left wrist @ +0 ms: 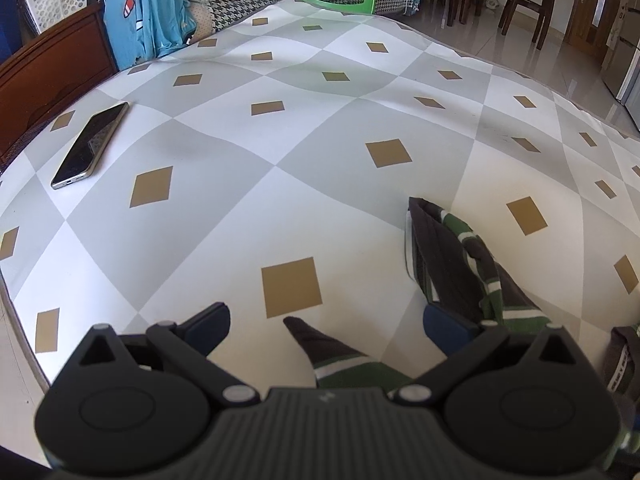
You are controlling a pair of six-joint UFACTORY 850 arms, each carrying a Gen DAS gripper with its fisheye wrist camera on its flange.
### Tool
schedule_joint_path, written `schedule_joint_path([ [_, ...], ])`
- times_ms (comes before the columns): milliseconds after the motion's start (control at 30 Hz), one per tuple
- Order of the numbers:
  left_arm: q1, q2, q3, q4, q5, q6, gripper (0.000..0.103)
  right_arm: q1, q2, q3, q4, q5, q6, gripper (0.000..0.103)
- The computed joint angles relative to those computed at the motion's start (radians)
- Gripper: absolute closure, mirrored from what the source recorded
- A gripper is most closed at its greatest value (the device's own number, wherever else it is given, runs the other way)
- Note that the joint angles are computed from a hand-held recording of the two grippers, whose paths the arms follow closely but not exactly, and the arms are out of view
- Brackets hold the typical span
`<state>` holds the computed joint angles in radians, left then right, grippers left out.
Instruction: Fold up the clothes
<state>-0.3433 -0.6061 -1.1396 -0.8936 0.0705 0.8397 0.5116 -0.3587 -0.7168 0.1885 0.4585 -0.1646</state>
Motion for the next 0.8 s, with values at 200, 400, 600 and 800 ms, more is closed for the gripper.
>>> schedule_joint_path([
  [200, 0.001, 0.003, 0.001, -0.054, 0.044, 0.022, 0.000, 0.003, 0.015, 0.012, 0.344, 0.186, -0.141, 0.086],
  [400, -0.008, 0.004, 0.008, -0.011, 0.039, -0.013, 0.000, 0.006, 0.003, -0.021, 0.573, 0.318, -0.220, 0.086],
  [600, -0.020, 0.002, 0.009, 0.002, 0.020, -0.002, 0.000, -0.051, 0.004, -0.042, 0.600, 0.292, -0.113, 0.088],
  [800, -0.014, -0.010, -0.003, -0.254, 0.006, 0.234, 0.000, -0.080, -0.022, -0.073, 0.474, 0.111, -0.100, 0.057],
])
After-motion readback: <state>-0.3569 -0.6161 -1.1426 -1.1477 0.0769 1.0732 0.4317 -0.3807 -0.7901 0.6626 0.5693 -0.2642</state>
